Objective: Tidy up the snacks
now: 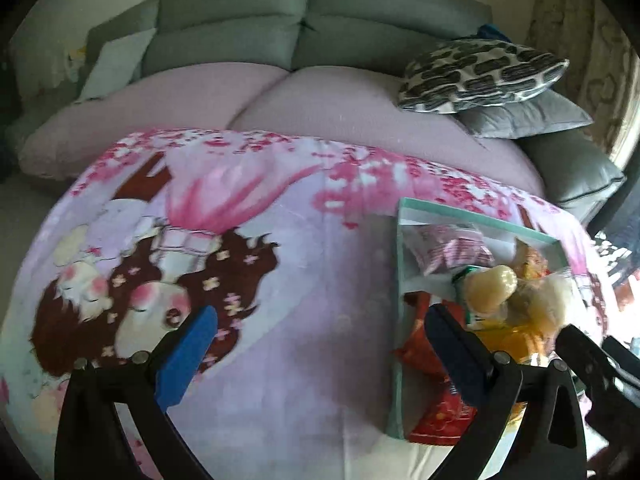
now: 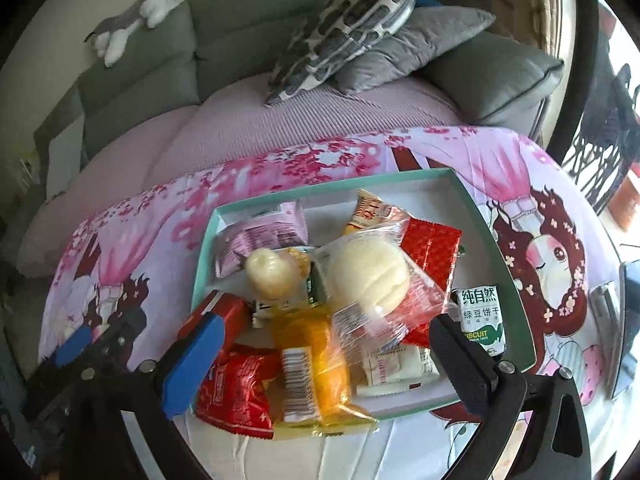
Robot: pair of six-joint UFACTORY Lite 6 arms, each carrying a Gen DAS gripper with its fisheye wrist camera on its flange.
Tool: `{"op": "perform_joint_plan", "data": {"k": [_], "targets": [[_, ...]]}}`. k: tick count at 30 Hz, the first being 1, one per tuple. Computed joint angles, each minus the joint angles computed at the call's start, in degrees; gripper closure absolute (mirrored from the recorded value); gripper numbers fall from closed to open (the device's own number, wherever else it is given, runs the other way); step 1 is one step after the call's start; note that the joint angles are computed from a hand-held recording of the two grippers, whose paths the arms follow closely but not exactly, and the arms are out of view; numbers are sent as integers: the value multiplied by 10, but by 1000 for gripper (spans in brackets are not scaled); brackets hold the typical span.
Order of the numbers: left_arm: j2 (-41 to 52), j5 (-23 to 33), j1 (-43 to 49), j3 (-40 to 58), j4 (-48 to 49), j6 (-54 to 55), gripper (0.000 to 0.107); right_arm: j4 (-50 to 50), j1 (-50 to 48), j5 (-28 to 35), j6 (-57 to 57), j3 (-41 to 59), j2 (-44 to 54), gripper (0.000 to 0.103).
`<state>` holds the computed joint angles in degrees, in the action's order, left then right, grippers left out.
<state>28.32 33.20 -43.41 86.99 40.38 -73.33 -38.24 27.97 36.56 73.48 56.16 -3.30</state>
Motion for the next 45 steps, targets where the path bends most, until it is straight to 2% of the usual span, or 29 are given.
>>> {"op": "perform_joint_plan", "data": {"k": [3,11,14,16,22,34,39,45], "targets": [[-5,17,2,-7,-16,1,4,-29,32,36,20,2,3,0],[-2,56,-10,8,-86,82,4,-8,36,48,7,-30,-24,0],[11,110,-22,26,-83,78,4,-6,39,41,3,-38,-37,0],[13,126,-23,24,-84,79,4,-4,44,42,1,-40,-43,0],[-22,114,-24,-23,-87,69,4,-7,61,45,13,-44,-52,0],[-68,161,-39,-61,-83,65,4,-15,107,66,51,-47,-66,0],[-88,174,-39,-71,-68,47,4,-23,132,97,63,-38,-68,0],[-109,149,-28,-98,-60,43,4,-18,141,140,71,-42,-77,0]]}}
